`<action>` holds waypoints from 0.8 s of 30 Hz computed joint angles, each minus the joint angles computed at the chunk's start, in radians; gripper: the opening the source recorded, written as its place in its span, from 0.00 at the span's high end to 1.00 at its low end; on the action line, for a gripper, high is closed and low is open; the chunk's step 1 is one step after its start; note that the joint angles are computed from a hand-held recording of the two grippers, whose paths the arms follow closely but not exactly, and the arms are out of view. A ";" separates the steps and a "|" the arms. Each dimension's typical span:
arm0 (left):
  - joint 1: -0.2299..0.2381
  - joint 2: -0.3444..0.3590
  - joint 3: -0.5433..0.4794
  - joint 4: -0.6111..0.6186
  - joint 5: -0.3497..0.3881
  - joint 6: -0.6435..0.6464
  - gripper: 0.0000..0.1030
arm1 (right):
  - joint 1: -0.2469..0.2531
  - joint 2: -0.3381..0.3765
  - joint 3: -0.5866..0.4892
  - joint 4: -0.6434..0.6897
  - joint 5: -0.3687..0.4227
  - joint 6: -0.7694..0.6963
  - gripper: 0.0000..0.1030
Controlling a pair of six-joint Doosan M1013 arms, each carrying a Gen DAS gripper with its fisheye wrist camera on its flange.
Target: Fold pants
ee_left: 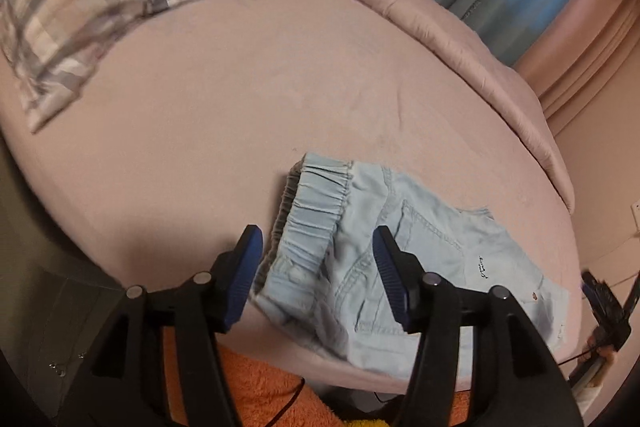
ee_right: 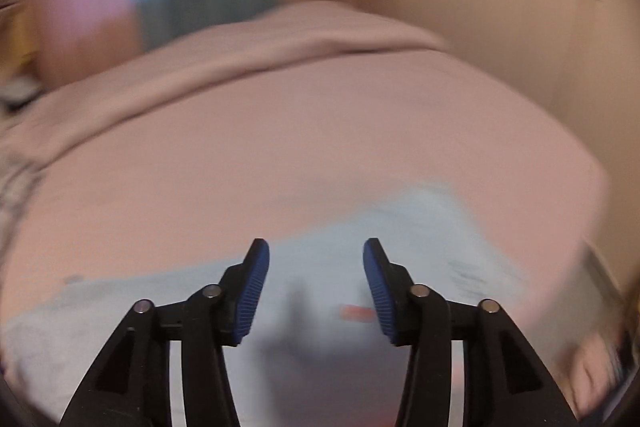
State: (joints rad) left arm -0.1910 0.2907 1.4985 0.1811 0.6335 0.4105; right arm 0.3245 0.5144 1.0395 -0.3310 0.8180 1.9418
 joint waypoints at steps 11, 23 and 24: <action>0.015 0.026 0.005 -0.139 0.008 0.119 0.70 | 0.099 0.331 -0.517 0.543 0.461 -0.530 0.53; 0.008 0.035 -0.007 -0.087 0.049 0.103 0.68 | 0.130 0.472 -0.748 0.488 0.691 -0.576 0.98; 0.008 0.036 -0.009 -0.087 0.051 0.098 0.68 | 0.130 0.455 -0.720 0.488 0.647 -0.571 0.98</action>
